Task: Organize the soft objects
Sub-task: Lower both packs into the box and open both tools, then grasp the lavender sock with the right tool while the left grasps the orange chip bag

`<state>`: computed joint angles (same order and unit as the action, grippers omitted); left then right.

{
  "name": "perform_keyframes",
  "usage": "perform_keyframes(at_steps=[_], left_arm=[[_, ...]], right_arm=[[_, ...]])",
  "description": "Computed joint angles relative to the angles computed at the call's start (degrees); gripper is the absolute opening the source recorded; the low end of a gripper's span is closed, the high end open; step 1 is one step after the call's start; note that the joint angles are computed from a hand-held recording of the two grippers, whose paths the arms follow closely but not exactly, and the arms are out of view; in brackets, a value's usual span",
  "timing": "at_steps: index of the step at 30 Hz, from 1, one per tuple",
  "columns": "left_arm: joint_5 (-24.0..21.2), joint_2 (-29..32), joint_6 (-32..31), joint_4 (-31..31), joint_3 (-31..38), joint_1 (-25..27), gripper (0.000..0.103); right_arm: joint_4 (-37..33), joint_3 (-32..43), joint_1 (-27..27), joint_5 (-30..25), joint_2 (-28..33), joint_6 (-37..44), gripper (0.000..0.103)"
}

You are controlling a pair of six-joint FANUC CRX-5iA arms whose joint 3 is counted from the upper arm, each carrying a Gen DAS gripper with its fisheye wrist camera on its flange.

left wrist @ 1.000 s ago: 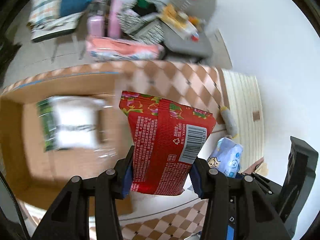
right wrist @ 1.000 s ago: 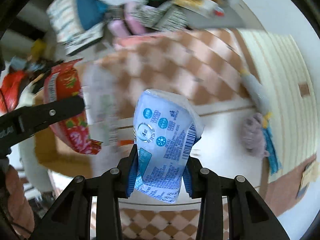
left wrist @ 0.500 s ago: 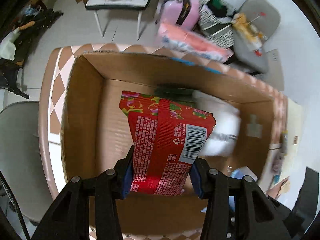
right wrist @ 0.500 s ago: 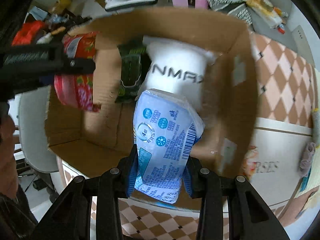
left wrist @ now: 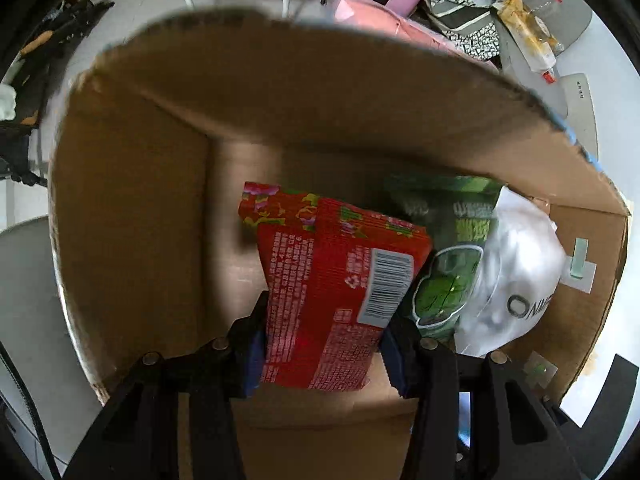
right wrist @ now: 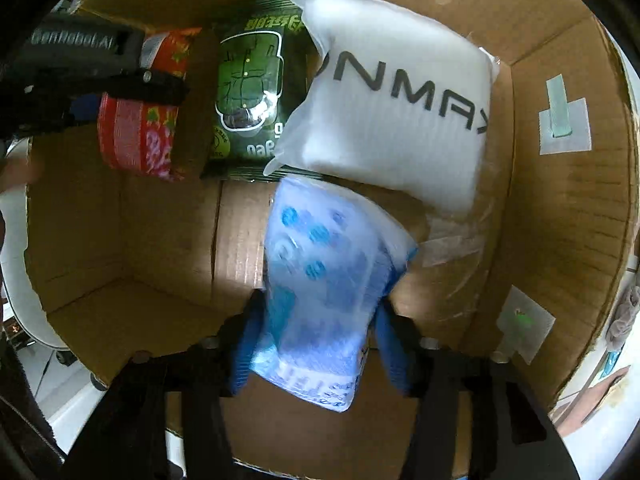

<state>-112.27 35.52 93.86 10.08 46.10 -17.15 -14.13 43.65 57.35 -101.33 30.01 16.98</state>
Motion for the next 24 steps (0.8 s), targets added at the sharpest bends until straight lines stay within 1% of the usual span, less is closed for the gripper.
perform_keyframes(at_steps=[1, 2, 3, 4, 5, 6, 7, 8, 9, 12, 14, 17, 18, 20, 24], left_arm=[[-0.1, -0.2, -0.1, 0.3, -0.2, 0.1, 0.046], [0.0, -0.5, -0.2, 0.5, -0.5, 0.3, 0.048], [0.1, -0.9, -0.5, 0.8, -0.7, 0.4, 0.053], [0.3, -1.5, -0.9, 0.6, -0.7, 0.3, 0.055], [0.6, -2.1, -1.2, 0.3, -0.8, 0.4, 0.059], [1.2, -3.0, -1.4, 0.5, -1.3, 0.5, 0.064], [1.7, -4.0, -1.4, 1.0, -1.9, 0.6, 0.068], [2.4, -5.2, -1.6, 1.0, -2.5, 0.6, 0.077], [3.1, -6.4, -2.0, 0.9, -3.2, 0.7, 0.084], [5.5, -10.9, -2.6, 0.4, -6.0, 0.7, 0.092], [8.0, -15.4, -3.0, 0.3, -10.2, 1.1, 0.098], [11.8, -20.4, -2.3, -0.6, -14.1, 0.6, 0.099], [13.0, -23.1, -2.2, -1.5, -15.7, 0.3, 0.099], [15.5, -25.2, -1.6, -2.3, -17.4, -0.2, 0.099], [18.4, -30.3, -0.3, -4.9, -20.1, -2.0, 0.099]], right_arm=[[0.2, 0.2, -0.1, 0.0, 0.0, -0.2, 0.082], [0.5, 0.3, -0.1, 0.0, 0.1, -0.2, 0.093], [1.0, 0.5, 0.0, -0.3, 0.1, -0.4, 0.096], [1.7, 0.7, 0.1, -0.6, -0.1, -0.8, 0.097], [2.1, 0.8, 0.2, -1.0, -0.3, -1.3, 0.097], [2.4, 1.3, 0.3, -1.0, 0.0, -1.5, 0.098], [3.0, 1.3, 0.5, -1.2, -0.4, -1.8, 0.101], [3.6, 1.1, 0.8, -1.2, -0.9, -2.4, 0.103], [4.6, 0.8, 1.1, -1.1, -1.2, -3.0, 0.103], [7.7, -1.3, 2.2, -0.4, -3.7, -5.9, 0.103], [10.2, -2.6, 3.3, -0.4, -5.3, -7.5, 0.103], [14.6, -2.8, 5.6, -2.1, -6.8, -9.3, 0.103], [16.2, -2.8, 6.5, -2.8, -7.2, -9.7, 0.103], [18.7, -1.7, 8.1, -4.5, -7.2, -10.4, 0.103], [23.3, -0.6, 11.5, -6.6, -7.6, -11.6, 0.103]])
